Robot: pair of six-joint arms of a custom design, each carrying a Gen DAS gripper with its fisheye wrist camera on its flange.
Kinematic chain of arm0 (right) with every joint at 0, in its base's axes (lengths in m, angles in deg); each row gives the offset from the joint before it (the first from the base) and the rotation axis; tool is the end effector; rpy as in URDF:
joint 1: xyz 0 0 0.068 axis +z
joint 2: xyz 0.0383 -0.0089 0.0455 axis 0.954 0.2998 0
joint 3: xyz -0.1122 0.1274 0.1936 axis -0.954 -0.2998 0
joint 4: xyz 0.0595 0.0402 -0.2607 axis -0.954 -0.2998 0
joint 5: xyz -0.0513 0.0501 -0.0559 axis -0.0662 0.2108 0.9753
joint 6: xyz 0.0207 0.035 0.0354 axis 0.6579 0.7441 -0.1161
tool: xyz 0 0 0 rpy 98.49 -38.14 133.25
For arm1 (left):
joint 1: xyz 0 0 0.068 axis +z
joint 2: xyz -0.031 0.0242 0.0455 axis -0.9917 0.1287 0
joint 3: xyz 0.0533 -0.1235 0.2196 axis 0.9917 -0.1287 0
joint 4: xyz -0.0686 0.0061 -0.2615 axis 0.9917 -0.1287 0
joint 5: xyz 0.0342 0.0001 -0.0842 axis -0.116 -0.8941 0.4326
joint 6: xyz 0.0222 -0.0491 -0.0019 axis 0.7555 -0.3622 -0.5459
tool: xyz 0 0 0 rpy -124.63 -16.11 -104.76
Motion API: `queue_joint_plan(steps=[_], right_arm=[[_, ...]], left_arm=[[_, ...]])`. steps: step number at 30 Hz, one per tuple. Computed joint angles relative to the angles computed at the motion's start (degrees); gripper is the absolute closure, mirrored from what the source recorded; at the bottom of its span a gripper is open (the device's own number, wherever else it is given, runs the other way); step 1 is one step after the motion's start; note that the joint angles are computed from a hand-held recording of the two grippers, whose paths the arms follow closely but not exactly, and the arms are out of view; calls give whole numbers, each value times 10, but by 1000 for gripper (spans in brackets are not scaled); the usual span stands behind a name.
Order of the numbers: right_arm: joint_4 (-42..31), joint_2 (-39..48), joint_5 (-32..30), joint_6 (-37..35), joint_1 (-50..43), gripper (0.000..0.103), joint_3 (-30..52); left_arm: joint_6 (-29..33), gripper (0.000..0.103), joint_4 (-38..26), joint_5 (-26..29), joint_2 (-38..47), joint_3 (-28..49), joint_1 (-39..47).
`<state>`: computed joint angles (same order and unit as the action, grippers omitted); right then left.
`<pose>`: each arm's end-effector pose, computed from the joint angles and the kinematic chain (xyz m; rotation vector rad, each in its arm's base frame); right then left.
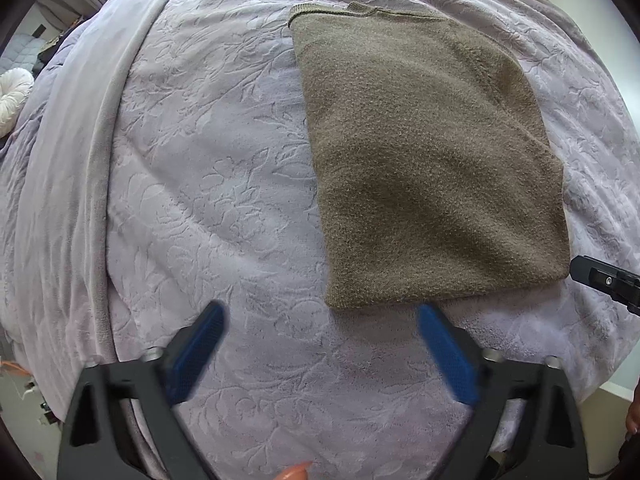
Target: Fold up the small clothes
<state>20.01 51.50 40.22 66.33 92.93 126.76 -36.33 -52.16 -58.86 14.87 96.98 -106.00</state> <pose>0.3291 0.1339 0.1668 0.0616 2.9146 0.6074 0.2140 -0.0884 0.2077 -0.0377 3.0274 0.1017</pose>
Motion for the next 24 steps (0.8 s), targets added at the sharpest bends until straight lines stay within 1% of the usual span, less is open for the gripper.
queue_joint_plan(steps=[4, 7, 13, 16, 18, 20, 21, 22, 23, 24], right_arm=[[-5, 14, -8, -7, -6, 61, 11], [-6, 20, -11, -11, -11, 55, 18], [19, 41, -20, -2, -36, 54, 50], [37, 86, -36, 5, -54, 54, 105], [51, 119, -46, 13, -63, 54, 144], [72, 164, -70, 29, -72, 54, 189], [73, 187, -80, 36, -75, 56, 212], [70, 219, -89, 46, -78, 62, 245], [61, 241, -89, 46, -78, 86, 272], [47, 258, -83, 40, -75, 93, 298]], left_arm=[[-2, 0, 1, 7, 16, 10, 2], [-3, 0, 1, 12, 33, 23, 7], [-4, 0, 20, 19, 69, 34, 41], [17, 0, 38, 36, 80, 38, 65], [22, 0, 52, 30, 84, 43, 75], [25, 0, 63, 26, 94, 55, 85], [27, 0, 69, 27, 98, 59, 92], [28, 0, 75, 26, 102, 63, 99], [27, 0, 80, 24, 106, 67, 105], [26, 0, 85, 23, 109, 70, 109]])
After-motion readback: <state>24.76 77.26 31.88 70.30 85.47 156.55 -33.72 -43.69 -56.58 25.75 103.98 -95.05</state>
